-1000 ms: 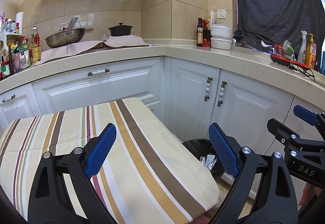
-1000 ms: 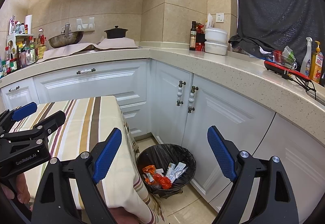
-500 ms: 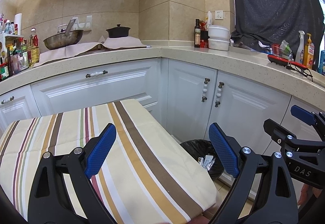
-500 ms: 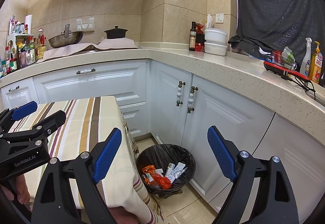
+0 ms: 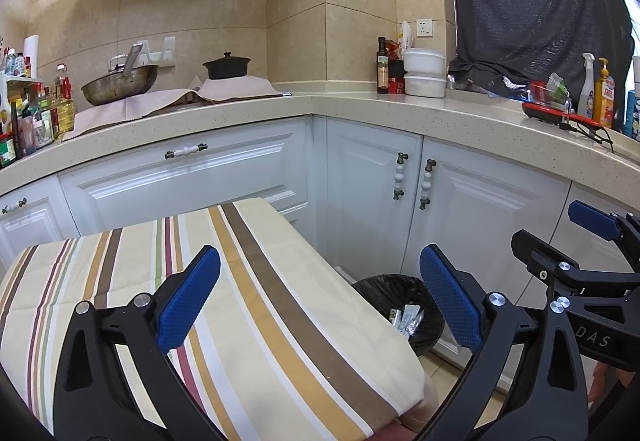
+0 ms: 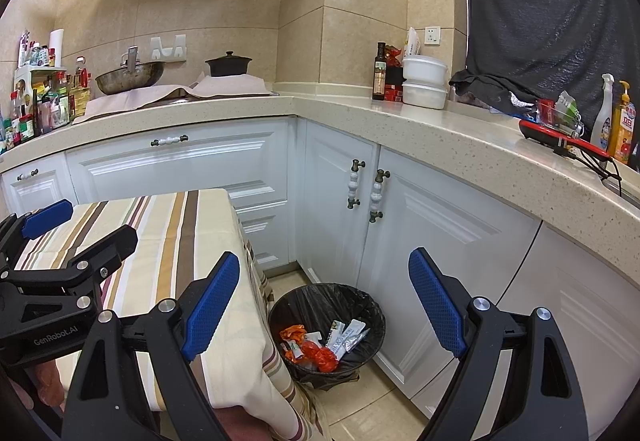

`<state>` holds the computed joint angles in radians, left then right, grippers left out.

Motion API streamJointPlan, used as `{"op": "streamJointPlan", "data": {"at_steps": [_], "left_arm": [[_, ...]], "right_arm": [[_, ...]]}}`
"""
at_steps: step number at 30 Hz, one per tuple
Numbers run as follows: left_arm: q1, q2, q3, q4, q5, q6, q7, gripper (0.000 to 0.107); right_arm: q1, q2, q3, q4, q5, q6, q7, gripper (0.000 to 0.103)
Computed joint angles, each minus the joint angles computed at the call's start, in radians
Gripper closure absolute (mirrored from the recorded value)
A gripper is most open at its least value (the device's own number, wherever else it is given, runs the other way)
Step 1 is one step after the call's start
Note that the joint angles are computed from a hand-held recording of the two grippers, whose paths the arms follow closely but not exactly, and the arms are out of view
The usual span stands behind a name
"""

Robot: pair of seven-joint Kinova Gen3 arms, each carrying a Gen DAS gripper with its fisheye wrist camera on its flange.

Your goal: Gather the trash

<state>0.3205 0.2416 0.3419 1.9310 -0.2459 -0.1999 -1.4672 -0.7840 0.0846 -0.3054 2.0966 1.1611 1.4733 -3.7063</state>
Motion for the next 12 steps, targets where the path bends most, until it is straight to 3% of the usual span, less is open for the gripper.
{"op": "streamJointPlan", "data": {"at_steps": [2, 7, 12], "left_arm": [[0.013, 0.002, -0.014, -0.005, 0.012, 0.007, -0.009, 0.010], [-0.079, 0.036, 0.080, -0.070, -0.015, 0.118, 0.039, 0.010], [-0.049, 0.083, 0.020, -0.157, 0.062, 0.244, -0.015, 0.010]], "right_arm": [[0.000, 0.000, 0.000, 0.000, -0.001, 0.000, 0.000, 0.019], [0.009, 0.000, 0.005, -0.002, 0.003, -0.026, 0.012, 0.019], [0.049, -0.001, 0.027, 0.002, 0.030, -0.137, 0.045, 0.019]]}}
